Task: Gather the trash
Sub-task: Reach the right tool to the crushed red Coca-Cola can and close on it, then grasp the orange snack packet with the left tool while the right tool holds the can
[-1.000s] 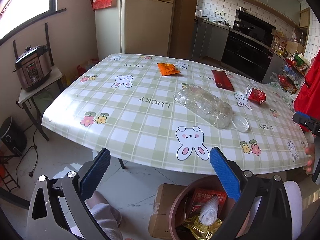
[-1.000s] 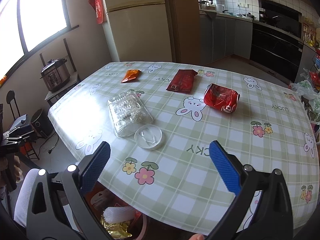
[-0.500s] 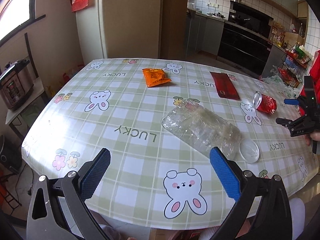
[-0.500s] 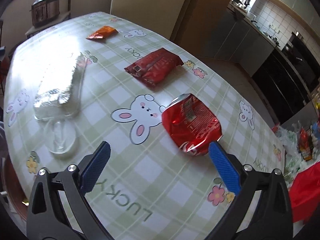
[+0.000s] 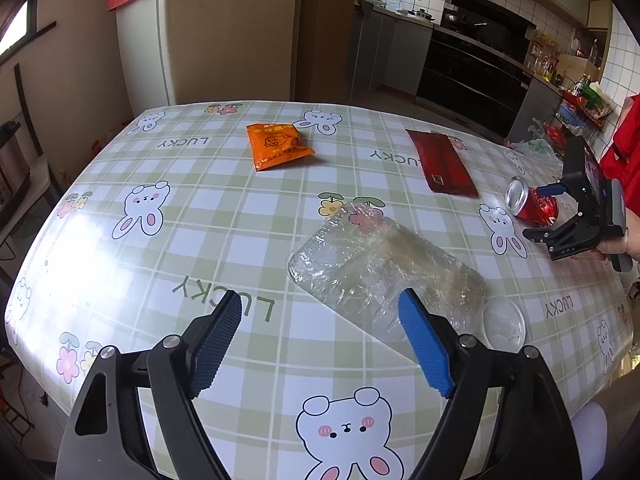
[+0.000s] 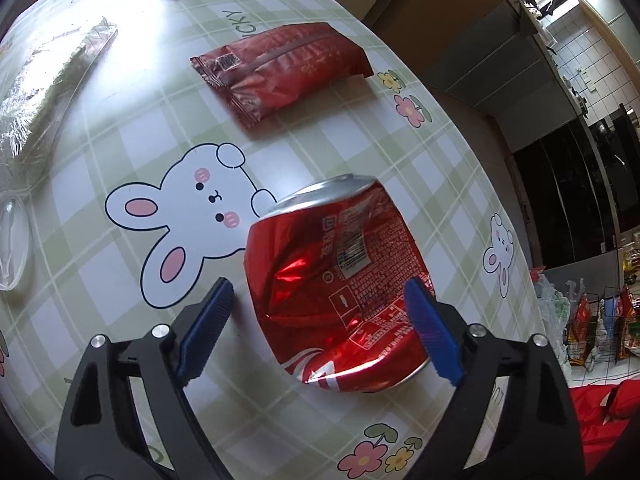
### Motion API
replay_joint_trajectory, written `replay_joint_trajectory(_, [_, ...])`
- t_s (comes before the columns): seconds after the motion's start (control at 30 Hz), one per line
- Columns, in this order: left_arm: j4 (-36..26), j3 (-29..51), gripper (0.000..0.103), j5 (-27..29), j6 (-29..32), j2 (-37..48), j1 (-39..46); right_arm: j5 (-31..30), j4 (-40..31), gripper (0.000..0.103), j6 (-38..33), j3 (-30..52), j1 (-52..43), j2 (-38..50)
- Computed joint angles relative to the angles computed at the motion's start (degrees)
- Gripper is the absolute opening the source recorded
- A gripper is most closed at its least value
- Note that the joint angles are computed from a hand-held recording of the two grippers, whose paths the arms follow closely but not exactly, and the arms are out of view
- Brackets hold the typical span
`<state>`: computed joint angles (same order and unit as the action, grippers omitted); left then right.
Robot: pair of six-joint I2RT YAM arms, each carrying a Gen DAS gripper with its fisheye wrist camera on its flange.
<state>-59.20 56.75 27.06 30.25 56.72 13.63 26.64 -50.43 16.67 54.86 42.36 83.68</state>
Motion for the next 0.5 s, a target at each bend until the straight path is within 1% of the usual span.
replay_joint_trajectory(0.07, [0.66, -0.05, 0.079, 0.05, -0.23, 0.61, -0.42, -1.0, 0.15, 0.08, -0.63, 0.12, -1.14, -0.23])
replay_joint_trajectory(0.13, [1.2, -0.15, 0.078, -0.22, -0.58, 0.87, -1.02, -1.21, -0.39, 0.065, -0.59, 0.51, -1.95, -0.15])
replay_joint_trajectory(0.17, [1.42, -0.15, 0.078, -0.31, -0.66, 1.06, -1.2, -1.17, -0.67, 0.062, -0.35, 0.69, -2.32, -0.18])
replay_joint_trajectory(0.23, [1.86, 0.04, 0.076, -0.48, -0.87, 1.67, -1.58, -1.67, -1.09, 0.047, 1.29, 1.03, -3.32, -0.99])
replay_joint_trajectory(0.27, [1.88, 0.13, 0.075, -0.47, -0.85, 1.96, -1.6, -1.99, -1.03, 0.043, 3.04, 1.08, -3.58, -1.97])
replay_joint_trajectory(0.3, [1.85, 0.27, 0.075, -0.42, -0.89, 2.31, -1.6, -2.76, -0.47, 0.036, 4.31, 0.87, -3.62, -3.38])
replay_joint_trajectory(0.33, [1.86, 0.25, 0.074, -0.47, -0.94, 2.46, -1.66, -3.1, -0.03, 0.027, 5.61, 0.81, -3.36, -4.66])
replay_joint_trajectory(0.37, [1.99, 0.11, 0.073, -0.7, -0.95, 2.53, -2.04, -3.06, 0.37, 0.023, 6.83, 0.85, -2.91, -5.67])
replay_joint_trajectory(0.4, [2.18, -0.02, 0.072, -1.07, -0.91, 2.65, -2.56, -3.07, 0.73, 0.013, 8.01, 1.03, -2.44, -6.39])
replay_joint_trajectory(0.43, [2.52, -0.02, 0.072, -1.42, -1.08, 2.97, -3.14, -3.36, 1.28, 0.01, 9.25, 1.11, -1.98, -7.17])
replay_joint_trajectory(0.5, [2.84, 0.98, 0.072, -1.48, -1.88, 4.78, -4.32, -2.81, 1.82, 0.009, 11.02, 1.79, -0.38, -7.59])
